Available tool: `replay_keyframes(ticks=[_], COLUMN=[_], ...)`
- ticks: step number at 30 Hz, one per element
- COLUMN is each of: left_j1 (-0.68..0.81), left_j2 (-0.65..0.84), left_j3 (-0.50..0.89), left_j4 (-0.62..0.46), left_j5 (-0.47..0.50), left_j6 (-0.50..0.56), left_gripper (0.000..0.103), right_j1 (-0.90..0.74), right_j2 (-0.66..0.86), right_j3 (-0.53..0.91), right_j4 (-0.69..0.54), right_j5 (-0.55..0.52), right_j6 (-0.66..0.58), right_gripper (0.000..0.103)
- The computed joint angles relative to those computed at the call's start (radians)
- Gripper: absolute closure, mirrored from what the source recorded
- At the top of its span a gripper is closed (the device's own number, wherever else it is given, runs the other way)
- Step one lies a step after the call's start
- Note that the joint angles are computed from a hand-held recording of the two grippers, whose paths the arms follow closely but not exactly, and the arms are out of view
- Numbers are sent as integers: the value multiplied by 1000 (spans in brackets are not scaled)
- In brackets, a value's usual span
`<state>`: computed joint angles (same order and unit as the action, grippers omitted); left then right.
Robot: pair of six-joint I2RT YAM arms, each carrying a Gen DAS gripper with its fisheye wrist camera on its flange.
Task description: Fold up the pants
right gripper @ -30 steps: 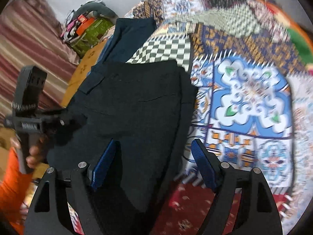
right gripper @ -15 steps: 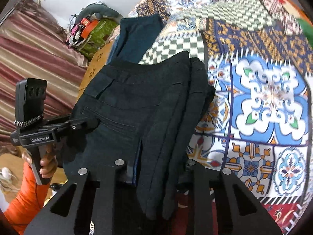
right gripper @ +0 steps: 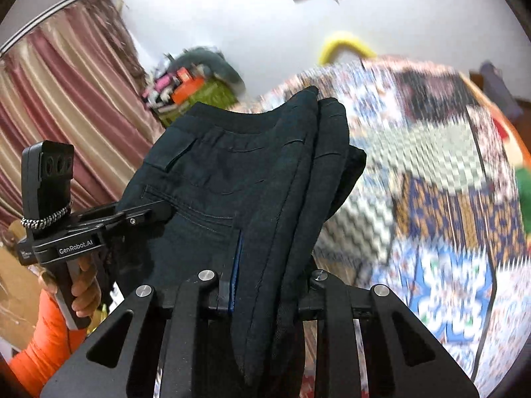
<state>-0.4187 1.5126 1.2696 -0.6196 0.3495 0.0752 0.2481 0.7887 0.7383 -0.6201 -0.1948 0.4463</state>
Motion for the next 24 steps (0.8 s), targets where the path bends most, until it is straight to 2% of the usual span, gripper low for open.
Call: replay_keyframes(ticks=[3, 11, 17, 24], left_j1=[45, 171, 214, 215], left_j2=[18, 166, 377, 677], left_j3=[57, 198, 302, 467], left_j4=[7, 66, 123, 192], left_j5=[11, 43, 19, -39], left_j6=[5, 27, 62, 7], left_gripper=[74, 74, 74, 74], right_j1=[44, 38, 36, 0], right_j2=[97, 336, 579, 909], right_j3=[66, 142, 208, 302], right_j4=[80, 277, 381, 463], right_j5=[49, 41, 25, -24], right_j6=[-9, -47, -34, -21], right_gripper=[83, 83, 83, 83])
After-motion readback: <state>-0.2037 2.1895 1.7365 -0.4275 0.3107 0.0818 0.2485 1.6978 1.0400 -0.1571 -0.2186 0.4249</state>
